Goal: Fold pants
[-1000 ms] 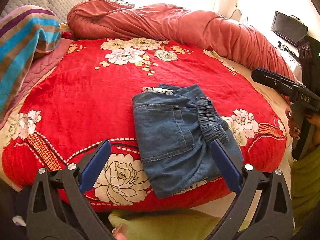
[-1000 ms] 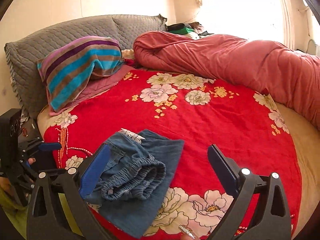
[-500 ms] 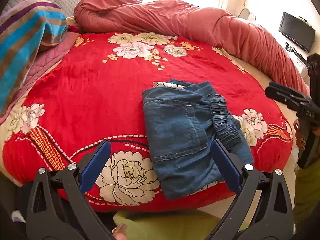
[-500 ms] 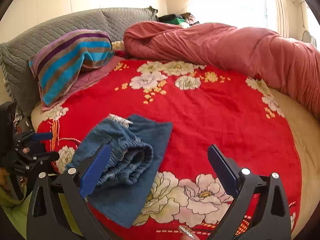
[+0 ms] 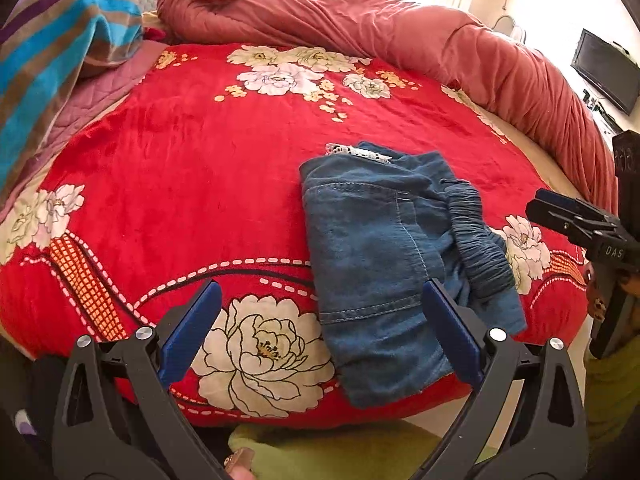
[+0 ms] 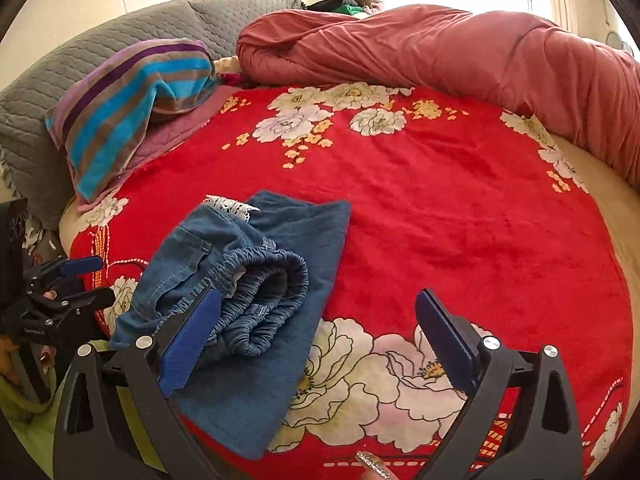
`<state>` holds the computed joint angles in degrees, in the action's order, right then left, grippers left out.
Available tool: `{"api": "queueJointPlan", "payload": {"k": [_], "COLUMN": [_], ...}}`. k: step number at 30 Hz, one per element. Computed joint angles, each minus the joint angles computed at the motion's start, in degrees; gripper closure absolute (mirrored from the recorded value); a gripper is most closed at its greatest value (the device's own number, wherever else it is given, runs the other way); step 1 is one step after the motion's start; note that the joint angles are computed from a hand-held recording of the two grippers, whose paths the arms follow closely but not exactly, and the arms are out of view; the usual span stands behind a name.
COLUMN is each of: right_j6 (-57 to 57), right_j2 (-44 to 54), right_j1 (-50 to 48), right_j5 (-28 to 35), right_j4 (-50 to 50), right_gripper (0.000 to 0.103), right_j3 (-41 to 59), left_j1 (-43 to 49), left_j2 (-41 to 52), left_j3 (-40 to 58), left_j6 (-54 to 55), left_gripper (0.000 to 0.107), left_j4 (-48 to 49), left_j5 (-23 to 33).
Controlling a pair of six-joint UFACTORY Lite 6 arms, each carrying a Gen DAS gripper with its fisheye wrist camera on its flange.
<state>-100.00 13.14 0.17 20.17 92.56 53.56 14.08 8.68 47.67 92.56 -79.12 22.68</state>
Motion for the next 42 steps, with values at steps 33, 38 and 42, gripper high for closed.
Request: {"api": "queueJointPlan", "payload": {"k": [33, 38, 42], "right_j6": [2.5, -6.0, -6.8], "right_j2": [17.2, 11.0, 10.1], "right_j1": [3.1, 5.1, 5.8], "right_j5": [9.6, 7.9, 7.8], "right_j4": [-3.2, 2.8, 2.1], "right_gripper": [0.072, 0.082, 0.082], "right_j3": [10.7, 7.0, 9.0], "left_j1": [-7.0, -6.8, -6.7], "left_j2": [18.9, 16.5, 15.6], "left_j3": [15.7, 15.3, 17.9], "left_j6": [-8.3, -8.6, -10.6], "left_gripper": [0.066, 0.072, 0.073], "left_j4": [1.7, 1.7, 3.0], "left_j5": [4.9, 5.1, 5.4]}}
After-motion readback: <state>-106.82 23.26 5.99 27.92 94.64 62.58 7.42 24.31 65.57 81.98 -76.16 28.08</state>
